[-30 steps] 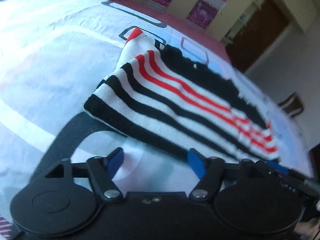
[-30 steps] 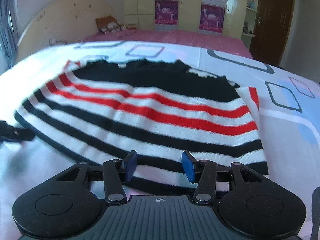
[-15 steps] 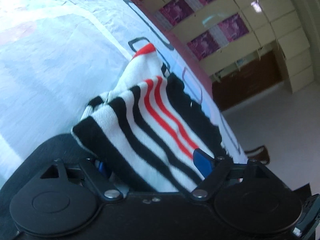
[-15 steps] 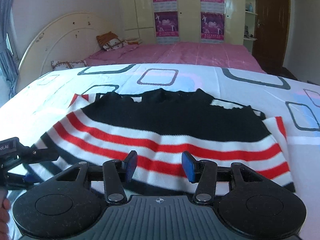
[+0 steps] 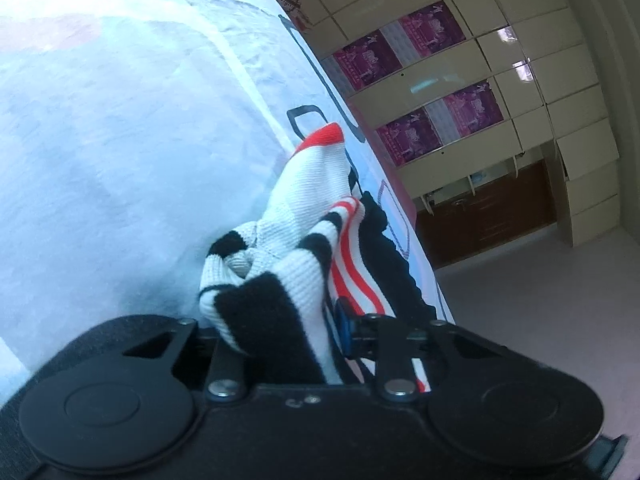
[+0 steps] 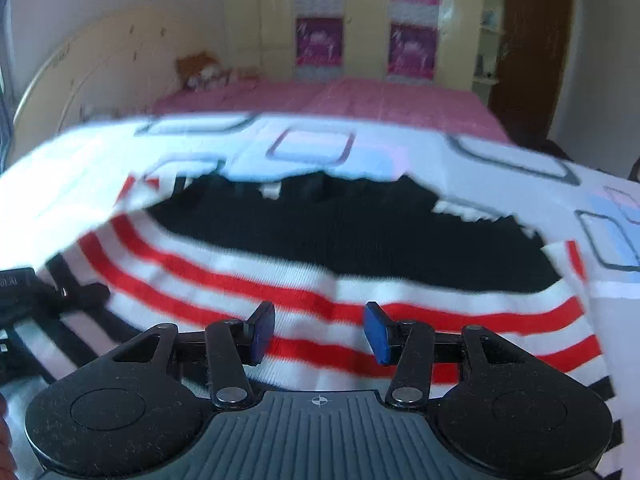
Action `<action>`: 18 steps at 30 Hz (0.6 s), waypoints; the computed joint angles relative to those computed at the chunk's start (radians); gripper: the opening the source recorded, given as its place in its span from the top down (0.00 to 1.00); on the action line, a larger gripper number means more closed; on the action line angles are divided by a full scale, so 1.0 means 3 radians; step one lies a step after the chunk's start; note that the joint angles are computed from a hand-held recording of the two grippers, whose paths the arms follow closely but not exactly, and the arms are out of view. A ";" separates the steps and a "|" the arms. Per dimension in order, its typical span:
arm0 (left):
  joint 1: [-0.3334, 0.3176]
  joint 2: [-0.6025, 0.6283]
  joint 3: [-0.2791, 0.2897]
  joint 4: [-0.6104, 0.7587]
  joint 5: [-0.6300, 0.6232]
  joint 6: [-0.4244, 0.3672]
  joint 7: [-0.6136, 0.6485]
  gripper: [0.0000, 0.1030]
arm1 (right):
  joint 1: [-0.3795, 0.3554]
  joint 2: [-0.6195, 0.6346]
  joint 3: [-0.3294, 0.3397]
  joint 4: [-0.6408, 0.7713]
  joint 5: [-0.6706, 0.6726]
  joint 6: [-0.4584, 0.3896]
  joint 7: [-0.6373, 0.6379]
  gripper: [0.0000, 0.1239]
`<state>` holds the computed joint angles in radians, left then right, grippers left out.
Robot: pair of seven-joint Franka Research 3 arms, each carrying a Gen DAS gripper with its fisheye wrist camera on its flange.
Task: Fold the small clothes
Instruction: 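Grasp the sweater side with the left tool and fold it toward the middle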
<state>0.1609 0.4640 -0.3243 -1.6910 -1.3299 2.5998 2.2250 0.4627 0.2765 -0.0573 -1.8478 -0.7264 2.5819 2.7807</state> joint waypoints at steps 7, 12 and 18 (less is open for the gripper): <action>-0.0037 -0.0056 0.0030 -0.0015 0.0262 0.0031 -0.0260 0.81 | -0.0009 -0.0024 -0.0015 -0.0056 -0.0051 0.0084 0.0056 0.60; -0.0077 -0.0123 -0.0008 -0.0084 0.0309 0.0241 -0.0215 0.84 | -0.0023 -0.0055 -0.0039 -0.0152 -0.0172 0.0262 0.0108 0.58; -0.0172 -0.0302 -0.0031 -0.0201 0.0383 0.0527 -0.0164 0.86 | -0.0124 -0.0104 -0.0013 -0.0256 -0.0057 0.0495 -0.0124 0.58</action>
<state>0.1091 0.3733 -0.3336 -1.7514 -1.2150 2.7578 2.1756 0.4254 0.2453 -0.0610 -1.9247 -0.7436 2.7305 2.7435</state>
